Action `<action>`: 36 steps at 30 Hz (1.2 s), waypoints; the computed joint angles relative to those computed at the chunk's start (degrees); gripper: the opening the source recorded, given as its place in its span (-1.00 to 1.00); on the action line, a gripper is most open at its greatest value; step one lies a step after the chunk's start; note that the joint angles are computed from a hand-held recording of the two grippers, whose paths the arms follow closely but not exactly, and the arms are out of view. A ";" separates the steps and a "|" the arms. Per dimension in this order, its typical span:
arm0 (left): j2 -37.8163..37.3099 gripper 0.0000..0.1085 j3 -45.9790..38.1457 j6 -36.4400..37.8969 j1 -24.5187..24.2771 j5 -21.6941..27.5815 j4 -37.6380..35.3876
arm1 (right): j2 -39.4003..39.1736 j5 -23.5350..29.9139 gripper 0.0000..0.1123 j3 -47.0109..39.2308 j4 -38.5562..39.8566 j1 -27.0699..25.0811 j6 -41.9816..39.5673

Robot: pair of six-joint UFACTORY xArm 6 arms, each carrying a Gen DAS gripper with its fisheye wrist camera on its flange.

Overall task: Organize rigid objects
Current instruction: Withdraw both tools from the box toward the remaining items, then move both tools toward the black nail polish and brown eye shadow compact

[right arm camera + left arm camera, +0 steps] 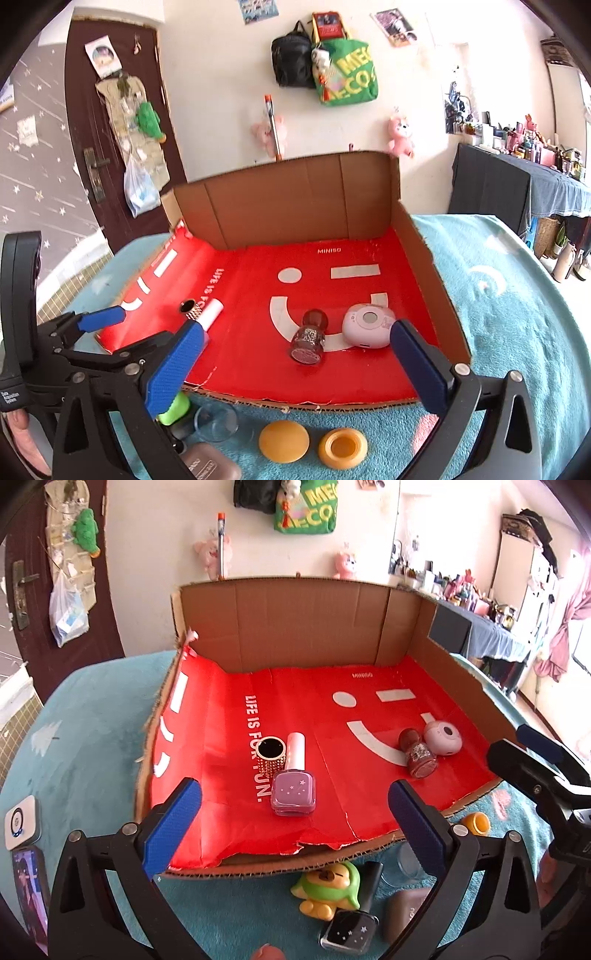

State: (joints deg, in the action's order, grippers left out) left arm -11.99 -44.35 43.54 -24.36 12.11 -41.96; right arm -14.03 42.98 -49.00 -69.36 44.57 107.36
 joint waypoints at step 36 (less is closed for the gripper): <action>-12.68 0.90 14.60 4.21 -2.38 -5.45 -5.00 | -0.46 13.37 0.83 3.34 2.61 14.01 6.59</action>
